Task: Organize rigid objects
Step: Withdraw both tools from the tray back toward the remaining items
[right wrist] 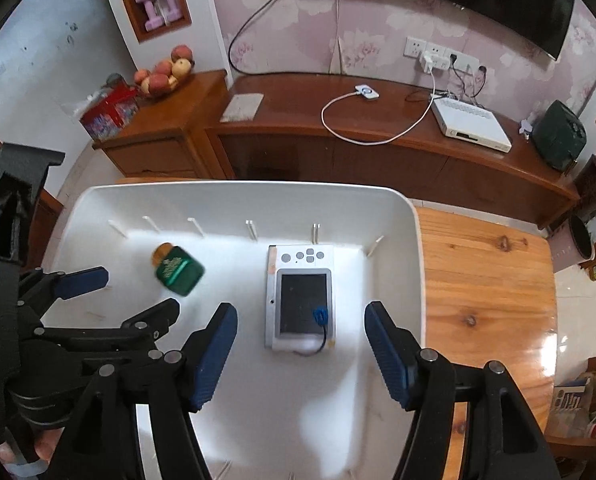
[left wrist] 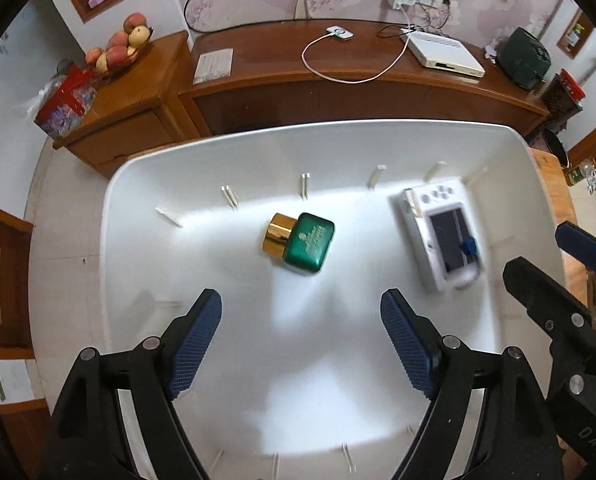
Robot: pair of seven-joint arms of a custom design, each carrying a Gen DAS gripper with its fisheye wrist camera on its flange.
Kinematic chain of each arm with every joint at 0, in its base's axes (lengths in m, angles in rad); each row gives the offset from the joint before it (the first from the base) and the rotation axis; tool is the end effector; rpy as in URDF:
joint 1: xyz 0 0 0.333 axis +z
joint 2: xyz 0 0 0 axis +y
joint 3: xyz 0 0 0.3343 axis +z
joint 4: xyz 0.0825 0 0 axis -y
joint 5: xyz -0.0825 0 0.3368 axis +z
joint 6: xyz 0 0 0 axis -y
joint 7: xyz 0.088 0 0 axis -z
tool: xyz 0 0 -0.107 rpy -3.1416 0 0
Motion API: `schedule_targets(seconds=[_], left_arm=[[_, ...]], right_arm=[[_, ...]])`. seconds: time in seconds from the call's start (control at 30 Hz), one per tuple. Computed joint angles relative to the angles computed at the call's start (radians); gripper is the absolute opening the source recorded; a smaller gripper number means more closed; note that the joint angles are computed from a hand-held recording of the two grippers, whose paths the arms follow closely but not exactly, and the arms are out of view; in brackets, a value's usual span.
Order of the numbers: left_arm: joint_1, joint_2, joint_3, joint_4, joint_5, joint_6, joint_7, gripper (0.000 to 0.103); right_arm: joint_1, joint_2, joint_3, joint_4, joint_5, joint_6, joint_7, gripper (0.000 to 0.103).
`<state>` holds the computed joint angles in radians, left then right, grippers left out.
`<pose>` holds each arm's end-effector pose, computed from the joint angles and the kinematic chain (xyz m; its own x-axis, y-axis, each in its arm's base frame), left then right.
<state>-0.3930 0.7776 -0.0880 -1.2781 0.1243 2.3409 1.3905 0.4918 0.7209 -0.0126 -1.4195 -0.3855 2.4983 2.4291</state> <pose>0.6697 -0.3248 0.3528 -0.3341 -0.9425 0.0032 -0.9031 0.3191 -0.2873 0.6459 0.3410 0.3477 -0.1026 -0.9946 -0.0138 -0.8924 0.0981 -0.4405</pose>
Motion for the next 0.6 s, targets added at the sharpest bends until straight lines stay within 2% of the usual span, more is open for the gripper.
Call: schedule_targets(seconds=[0.23, 0.6], left_arm=[[0.024, -0.161, -0.023, -0.197, -0.020, 0.065, 0.013, 0.084], [0.041, -0.413, -0.055, -0.479, -0.019, 0.172, 0.008, 0.084]], right_arm=[[0.059, -0.143, -0.030, -0.160, -0.098, 0.037, 0.118, 0.067], [0.103, -0.357, 0.008, -0.381, -0.267, 0.038, 0.365, 0.067]])
